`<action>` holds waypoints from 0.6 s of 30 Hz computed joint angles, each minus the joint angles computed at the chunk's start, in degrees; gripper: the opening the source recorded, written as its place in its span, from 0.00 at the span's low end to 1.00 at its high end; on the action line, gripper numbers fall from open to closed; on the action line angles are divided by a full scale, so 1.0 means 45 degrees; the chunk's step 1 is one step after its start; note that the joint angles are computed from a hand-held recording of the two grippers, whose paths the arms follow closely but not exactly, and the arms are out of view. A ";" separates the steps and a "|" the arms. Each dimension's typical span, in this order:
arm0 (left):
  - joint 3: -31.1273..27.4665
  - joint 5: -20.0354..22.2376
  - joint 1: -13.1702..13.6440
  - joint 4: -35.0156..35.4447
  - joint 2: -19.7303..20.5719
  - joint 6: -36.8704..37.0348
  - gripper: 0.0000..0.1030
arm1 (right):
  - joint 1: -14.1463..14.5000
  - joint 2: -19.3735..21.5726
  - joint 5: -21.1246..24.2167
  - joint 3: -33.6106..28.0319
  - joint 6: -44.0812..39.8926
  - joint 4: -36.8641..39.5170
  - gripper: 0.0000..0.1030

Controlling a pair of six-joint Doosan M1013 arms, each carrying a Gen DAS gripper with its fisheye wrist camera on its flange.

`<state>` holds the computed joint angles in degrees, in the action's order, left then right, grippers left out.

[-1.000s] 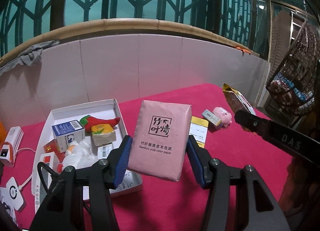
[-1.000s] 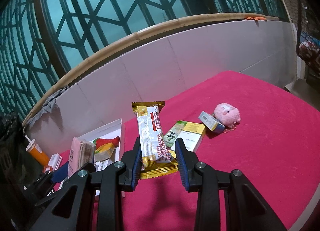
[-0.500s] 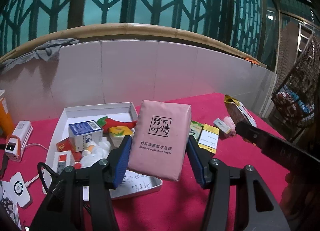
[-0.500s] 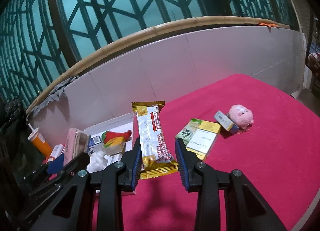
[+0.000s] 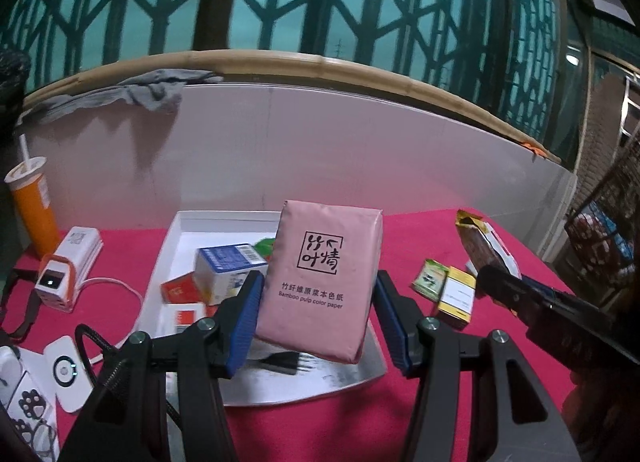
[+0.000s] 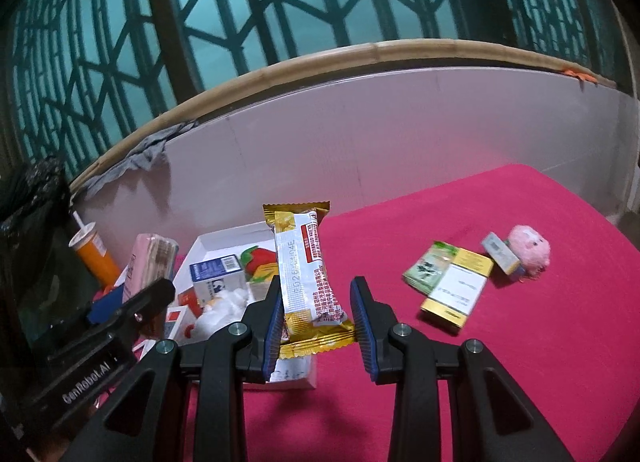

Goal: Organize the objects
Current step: 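Lift the pink box and gold snack bar and carry them over the tray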

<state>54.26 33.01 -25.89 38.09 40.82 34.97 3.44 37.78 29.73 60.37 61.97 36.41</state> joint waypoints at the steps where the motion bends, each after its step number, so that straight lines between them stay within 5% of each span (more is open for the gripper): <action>1: 0.0093 0.0008 0.0053 0.0070 -0.0070 -0.0101 0.53 | 0.0061 0.0027 -0.0009 -0.0048 -0.0028 -0.0078 0.34; 10: 0.0375 0.0613 0.0591 0.0791 -0.0407 -0.1011 0.53 | 0.0563 0.0455 0.0359 -0.0846 -0.0171 -0.0834 0.34; 18: -0.1342 0.1092 0.1484 -0.3443 0.0532 0.2240 0.53 | 0.0889 0.1696 0.2586 -0.2841 -0.0289 -0.1174 0.34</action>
